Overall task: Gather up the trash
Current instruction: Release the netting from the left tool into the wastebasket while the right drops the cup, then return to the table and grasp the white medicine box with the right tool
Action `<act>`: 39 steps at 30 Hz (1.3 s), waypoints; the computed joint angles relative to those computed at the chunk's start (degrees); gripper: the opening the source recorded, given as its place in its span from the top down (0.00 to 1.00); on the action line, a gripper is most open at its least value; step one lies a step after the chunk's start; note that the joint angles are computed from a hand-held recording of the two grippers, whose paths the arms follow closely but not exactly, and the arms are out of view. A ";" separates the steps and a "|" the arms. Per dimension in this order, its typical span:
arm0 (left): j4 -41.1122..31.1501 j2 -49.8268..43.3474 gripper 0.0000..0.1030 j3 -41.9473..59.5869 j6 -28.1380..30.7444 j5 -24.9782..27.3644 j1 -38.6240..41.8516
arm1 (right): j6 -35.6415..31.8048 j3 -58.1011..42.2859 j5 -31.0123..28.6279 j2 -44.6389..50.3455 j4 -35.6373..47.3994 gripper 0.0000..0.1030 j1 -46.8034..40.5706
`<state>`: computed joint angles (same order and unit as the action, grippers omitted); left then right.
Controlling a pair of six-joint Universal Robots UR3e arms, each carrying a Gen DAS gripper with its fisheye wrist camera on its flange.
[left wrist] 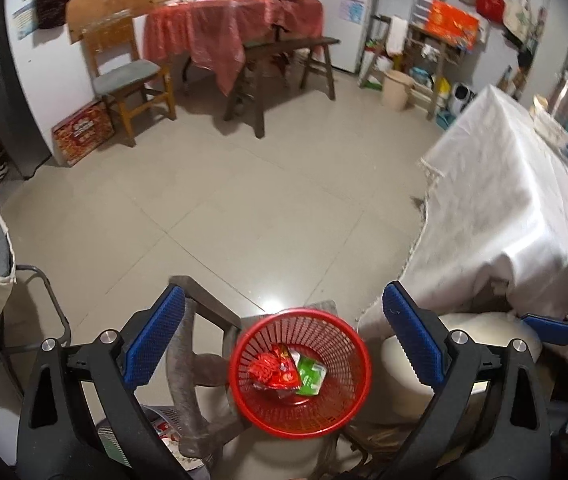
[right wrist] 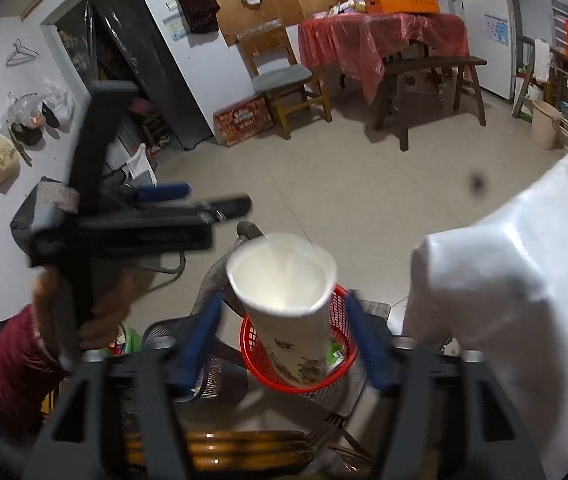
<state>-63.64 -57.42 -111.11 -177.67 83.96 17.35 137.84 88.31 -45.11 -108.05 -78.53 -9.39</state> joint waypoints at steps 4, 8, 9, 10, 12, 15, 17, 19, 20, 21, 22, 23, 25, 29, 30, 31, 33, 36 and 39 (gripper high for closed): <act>-0.93 1.39 0.07 1.16 0.43 -0.77 1.06 | -2.96 0.23 0.48 -3.84 2.74 0.25 -4.65; -0.12 -1.14 0.07 2.79 -1.62 2.00 -4.21 | -9.95 -1.94 1.93 -5.88 12.49 0.25 -12.16; 0.29 -2.01 0.07 3.29 -2.15 2.60 -5.58 | -11.77 -2.38 2.11 -6.47 15.00 0.25 -14.00; 0.70 -2.36 0.07 3.39 -2.30 2.80 -6.46 | -13.49 -2.75 2.17 -7.12 17.18 0.25 -15.77; 1.36 -3.53 0.07 4.36 -3.18 3.66 -8.72 | -15.71 -3.27 2.22 -7.29 19.19 0.25 -18.16; 1.68 -5.41 0.07 6.74 -4.91 4.82 -12.72 | -22.69 -5.47 2.93 -8.56 27.27 0.24 -24.65; 2.09 -6.87 0.07 8.22 -6.30 6.01 -15.51 | -28.22 -7.82 3.37 -9.11 33.92 0.24 -29.61; 2.27 -8.44 0.07 10.09 -7.54 6.92 -18.38 | -34.10 -10.05 3.48 -9.27 40.33 0.24 -34.76; 2.46 -9.08 0.07 10.67 -8.06 7.34 -19.56 | -36.79 -11.20 3.49 -9.33 43.33 0.24 -37.20; 2.71 -10.08 0.07 11.69 -8.83 8.08 -21.43 | -41.13 -13.16 3.25 -9.24 48.09 0.24 -41.04; 3.21 -11.28 0.07 12.51 -9.68 9.05 -23.23 | -44.34 -14.61 3.00 -9.13 51.58 0.24 -44.05; 3.54 -12.50 0.07 13.53 -10.48 10.11 -25.24 | -47.71 -16.10 2.63 -8.84 55.18 0.24 -47.30; 4.14 -14.61 0.07 15.09 -11.75 11.63 -28.39 | -53.16 -17.82 1.62 -8.46 60.66 0.24 -52.67; 5.30 -19.06 0.07 18.07 -14.03 13.98 -34.63 | -62.10 -20.57 -1.04 -6.33 68.24 0.24 -63.70; 5.65 -20.40 0.07 19.03 -14.58 14.49 -35.98 | -62.95 -20.80 -1.35 -5.83 68.76 0.23 -65.21; 6.16 -22.16 0.07 20.29 -15.31 14.97 -37.57 | -63.79 -21.02 -1.69 -5.15 69.12 0.23 -66.96; 6.86 -25.15 0.07 22.50 -16.93 15.33 -40.30 | -63.20 -20.78 -1.45 -3.53 67.42 0.23 -68.98; 8.07 -28.61 0.07 24.83 -18.47 14.24 -42.33 | -61.30 -19.10 -0.72 -1.50 62.45 0.23 -70.65; 8.41 -34.11 0.07 29.75 -20.07 14.03 -44.99 | -58.96 -18.36 1.06 0.72 56.45 0.23 -71.80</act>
